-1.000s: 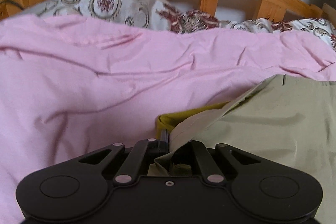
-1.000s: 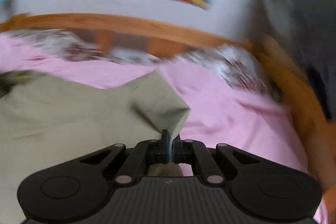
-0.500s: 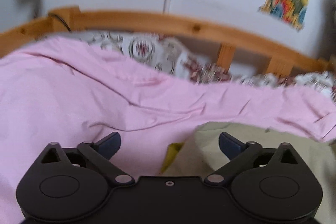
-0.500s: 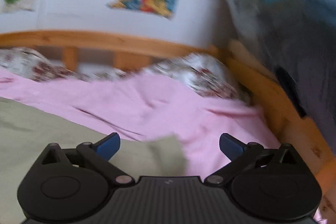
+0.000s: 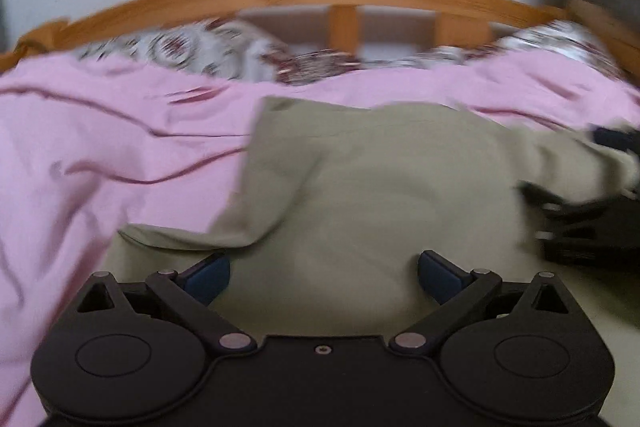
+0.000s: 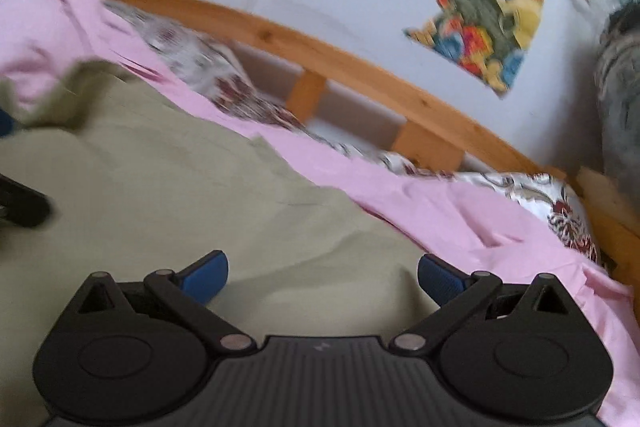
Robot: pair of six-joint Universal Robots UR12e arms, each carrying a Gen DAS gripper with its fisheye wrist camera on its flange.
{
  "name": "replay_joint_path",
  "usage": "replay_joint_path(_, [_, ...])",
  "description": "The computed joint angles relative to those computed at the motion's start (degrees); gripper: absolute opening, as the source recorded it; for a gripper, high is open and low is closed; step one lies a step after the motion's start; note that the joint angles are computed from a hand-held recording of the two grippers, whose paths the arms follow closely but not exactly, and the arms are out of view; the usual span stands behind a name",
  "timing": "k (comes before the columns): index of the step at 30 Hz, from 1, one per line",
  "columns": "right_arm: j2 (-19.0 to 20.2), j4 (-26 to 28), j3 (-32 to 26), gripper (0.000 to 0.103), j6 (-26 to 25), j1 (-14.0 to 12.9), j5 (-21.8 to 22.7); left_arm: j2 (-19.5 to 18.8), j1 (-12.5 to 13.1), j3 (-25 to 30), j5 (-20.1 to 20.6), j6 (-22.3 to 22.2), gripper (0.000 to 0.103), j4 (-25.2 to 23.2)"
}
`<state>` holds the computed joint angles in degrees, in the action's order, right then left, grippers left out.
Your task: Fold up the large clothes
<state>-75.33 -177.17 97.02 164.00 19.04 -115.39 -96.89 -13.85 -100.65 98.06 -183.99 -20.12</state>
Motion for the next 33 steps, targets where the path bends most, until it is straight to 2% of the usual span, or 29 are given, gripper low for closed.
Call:
replay_joint_path(5, [1.62,3.8,-2.51,0.102,5.09,-1.98,-0.52,-3.03,3.12,3.98,5.91,-8.34,0.102,-4.17])
replay_joint_path(6, [1.92,3.04,-2.68,0.103,3.65,-2.16,-1.79,-3.34,3.83,4.4,6.23,-9.71,0.102,-4.68])
replay_joint_path(8, [1.87,2.76,-2.62,0.103,2.59,-2.97,-3.74,-3.06,5.24,4.1,3.18,-10.61,0.1,-3.6])
replay_joint_path(11, [1.18,8.32,-3.7,0.103,7.63,-4.34,-8.56,-2.12,3.91,4.02,6.49,-9.62,0.099,-4.14])
replay_joint_path(12, [0.58,10.79,-4.04,0.103,9.86,-4.44,-10.03,-1.45,3.32,3.5,7.26,-10.55,0.099,-3.31])
replay_joint_path(13, [-0.56,11.65,-3.68,0.103,11.72,-4.45,-9.88,-0.47,3.06,2.6,5.89,-11.5,0.1,-1.88])
replay_joint_path(15, [-3.81,13.19,-1.85,0.103,15.24,-4.23,-4.92,1.65,3.0,0.6,0.48,-12.76,0.102,0.54])
replay_joint_path(17, [-6.91,14.52,0.4,0.103,18.19,-3.58,0.93,3.68,2.07,-2.09,-2.8,-14.07,0.102,3.85])
replay_joint_path(18, [-8.34,14.34,1.96,0.103,18.97,-2.93,3.76,4.34,1.38,-3.33,-3.44,-14.56,0.102,5.14])
replay_joint_path(20, [-9.59,11.62,4.69,0.103,18.22,-0.88,6.11,4.71,-0.3,-4.71,-2.02,-15.09,0.102,5.13])
replay_joint_path(22, [-9.02,7.47,7.26,0.103,14.13,1.99,3.61,3.93,-2.28,-5.45,2.53,-13.29,0.102,4.95])
replay_joint_path(24, [-7.24,-1.6,9.42,0.103,6.05,3.8,-0.22,2.3,-3.61,-6.42,7.05,-8.35,0.102,8.9])
replay_joint_path(25, [-6.86,-4.48,10.03,0.103,3.36,3.71,-0.07,1.93,-3.55,-6.94,7.24,-7.32,0.102,10.57])
replay_joint_path(26, [-6.87,-4.97,10.2,0.103,2.56,3.23,0.32,1.89,-3.07,-7.25,6.21,-8.32,0.102,11.1])
replay_joint_path(28, [-7.01,-4.72,10.23,0.103,1.96,2.19,-1.87,2.05,-2.11,-7.59,4.95,-11.09,0.102,11.1])
replay_joint_path(30, [-8.01,-1.33,10.53,0.103,3.84,0.37,-5.27,2.07,-1.52,-7.62,4.27,-11.86,0.102,10.91])
replay_joint_path(32, [-9.04,3.11,10.8,0.102,8.63,-1.19,-9.17,2.09,-1.06,-7.97,3.43,-11.5,0.102,11.6])
replay_joint_path(33, [-9.67,7.25,10.73,0.102,12.44,-2.2,-12.26,2.24,-0.98,-8.1,3.23,-11.33,0.102,11.7])
